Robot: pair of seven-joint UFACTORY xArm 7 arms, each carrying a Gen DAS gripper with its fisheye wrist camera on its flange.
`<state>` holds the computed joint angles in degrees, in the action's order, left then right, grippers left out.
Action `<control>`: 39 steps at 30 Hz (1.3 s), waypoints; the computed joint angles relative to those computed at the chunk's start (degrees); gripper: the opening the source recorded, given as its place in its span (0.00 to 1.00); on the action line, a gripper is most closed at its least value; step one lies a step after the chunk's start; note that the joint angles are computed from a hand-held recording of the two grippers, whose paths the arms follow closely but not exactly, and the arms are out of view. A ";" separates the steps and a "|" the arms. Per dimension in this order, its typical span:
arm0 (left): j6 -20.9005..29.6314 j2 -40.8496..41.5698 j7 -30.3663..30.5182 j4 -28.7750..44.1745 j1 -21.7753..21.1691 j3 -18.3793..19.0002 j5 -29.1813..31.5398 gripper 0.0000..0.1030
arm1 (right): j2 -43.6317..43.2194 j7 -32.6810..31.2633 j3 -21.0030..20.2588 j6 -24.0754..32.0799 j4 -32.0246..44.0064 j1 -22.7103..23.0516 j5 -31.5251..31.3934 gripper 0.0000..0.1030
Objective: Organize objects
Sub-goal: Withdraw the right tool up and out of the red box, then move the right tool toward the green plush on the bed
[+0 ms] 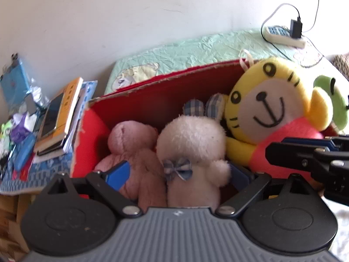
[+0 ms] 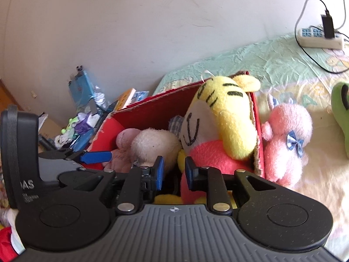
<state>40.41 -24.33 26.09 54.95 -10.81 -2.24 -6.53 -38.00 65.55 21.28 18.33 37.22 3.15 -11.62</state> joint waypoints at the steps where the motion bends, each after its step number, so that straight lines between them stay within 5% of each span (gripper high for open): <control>1: 0.57 -0.80 -0.88 -0.15 0.20 -0.29 0.09 0.93 | -0.72 -1.28 -1.17 0.04 -0.52 1.33 0.28 0.22; 15: 5.14 -13.06 -17.25 -5.52 1.39 -5.90 6.07 0.93 | -13.75 -22.65 -13.88 -0.61 -9.84 15.95 11.16 0.22; 21: 8.08 -17.00 -20.70 -7.15 -1.34 -6.81 5.31 0.93 | -21.02 -28.58 -16.69 3.09 -14.28 18.01 16.17 0.25; 29: 11.90 -18.16 -21.63 -8.06 -9.06 -7.34 -0.84 0.89 | -34.12 -30.58 -19.21 11.78 -20.58 13.97 20.73 0.25; 39: 7.92 -11.62 -20.17 -6.75 -16.86 -10.12 -5.87 0.92 | -49.70 -30.33 -21.31 26.01 -24.77 3.54 20.53 0.25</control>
